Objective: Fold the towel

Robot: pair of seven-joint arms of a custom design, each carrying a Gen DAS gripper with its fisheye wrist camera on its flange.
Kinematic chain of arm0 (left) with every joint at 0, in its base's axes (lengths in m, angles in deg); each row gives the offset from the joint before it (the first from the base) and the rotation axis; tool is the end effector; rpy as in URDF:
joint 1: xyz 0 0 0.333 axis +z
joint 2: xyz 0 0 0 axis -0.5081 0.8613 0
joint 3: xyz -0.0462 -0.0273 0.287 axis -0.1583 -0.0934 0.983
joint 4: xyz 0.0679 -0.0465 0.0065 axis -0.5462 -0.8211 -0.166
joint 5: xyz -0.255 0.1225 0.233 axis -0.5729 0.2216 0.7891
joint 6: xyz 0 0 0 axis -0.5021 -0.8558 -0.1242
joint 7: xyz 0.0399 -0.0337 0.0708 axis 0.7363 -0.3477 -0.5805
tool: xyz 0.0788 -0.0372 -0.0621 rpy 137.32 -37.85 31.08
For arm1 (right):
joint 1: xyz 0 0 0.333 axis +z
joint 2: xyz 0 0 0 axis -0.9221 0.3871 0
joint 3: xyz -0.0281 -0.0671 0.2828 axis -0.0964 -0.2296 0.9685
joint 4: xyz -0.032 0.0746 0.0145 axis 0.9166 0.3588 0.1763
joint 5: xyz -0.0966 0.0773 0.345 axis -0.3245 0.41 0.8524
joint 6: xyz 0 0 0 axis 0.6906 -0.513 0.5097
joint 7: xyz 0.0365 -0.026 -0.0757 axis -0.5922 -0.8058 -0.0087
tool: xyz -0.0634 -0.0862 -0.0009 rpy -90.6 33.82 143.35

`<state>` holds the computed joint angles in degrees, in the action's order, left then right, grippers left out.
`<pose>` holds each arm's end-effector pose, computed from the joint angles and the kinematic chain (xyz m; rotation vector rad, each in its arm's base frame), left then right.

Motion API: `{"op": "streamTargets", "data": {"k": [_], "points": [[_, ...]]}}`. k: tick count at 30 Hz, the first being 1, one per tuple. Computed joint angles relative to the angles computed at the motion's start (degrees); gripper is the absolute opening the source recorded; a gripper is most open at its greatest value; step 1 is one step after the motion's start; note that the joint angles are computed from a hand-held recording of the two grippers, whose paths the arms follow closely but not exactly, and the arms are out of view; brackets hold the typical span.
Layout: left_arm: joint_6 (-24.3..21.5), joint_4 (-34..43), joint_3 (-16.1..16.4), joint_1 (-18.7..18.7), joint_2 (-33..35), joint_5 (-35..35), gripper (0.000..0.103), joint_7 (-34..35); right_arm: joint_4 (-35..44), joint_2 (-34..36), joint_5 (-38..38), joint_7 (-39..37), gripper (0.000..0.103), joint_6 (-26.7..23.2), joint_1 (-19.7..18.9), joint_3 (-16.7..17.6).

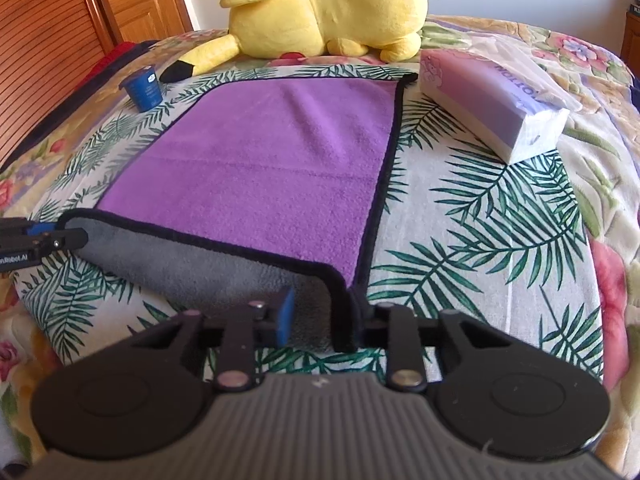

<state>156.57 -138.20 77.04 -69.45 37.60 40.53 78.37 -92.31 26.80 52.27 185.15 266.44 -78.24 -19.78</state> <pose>0.5464 -0.3475 0.3336 -1.6332 1.9816 -0.8478 0.5336 0.1388 0.3412 -1.8771 1.6106 -0.4510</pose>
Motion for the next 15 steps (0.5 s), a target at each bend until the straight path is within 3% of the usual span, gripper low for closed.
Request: {"op": "streamTargets", "data": {"k": [3,6,7,9,15], "points": [[0.1,-0.1,-0.4,0.3,0.0,-0.2,0.002,0.4,-0.2,0.1,0.1,-0.5,0.020,0.3,-1.8,1.6],[0.7,-0.2,-1.2,1.0,0.1,-1.2,0.000,1.7,-0.2,0.1,-0.4,-0.4,0.015,0.2,-1.4,1.0],[0.8,-0.2,-0.9,0.7,0.1,-1.3,0.000,1.8,-0.1,0.2,-0.5,-0.5,0.010,0.2,-1.7,1.4],[1.0,-0.3,-0.2,0.1,0.1,-1.3,0.000,1.8,-0.2,0.1,-0.9,0.2,0.010,0.6,0.4,-0.8],[2.9,-0.8,2.2,-1.7,-0.2,-2.1,0.000,1.1,-0.5,0.1,-3.2,2.0,0.004,2.1,0.2,-1.1]]}}
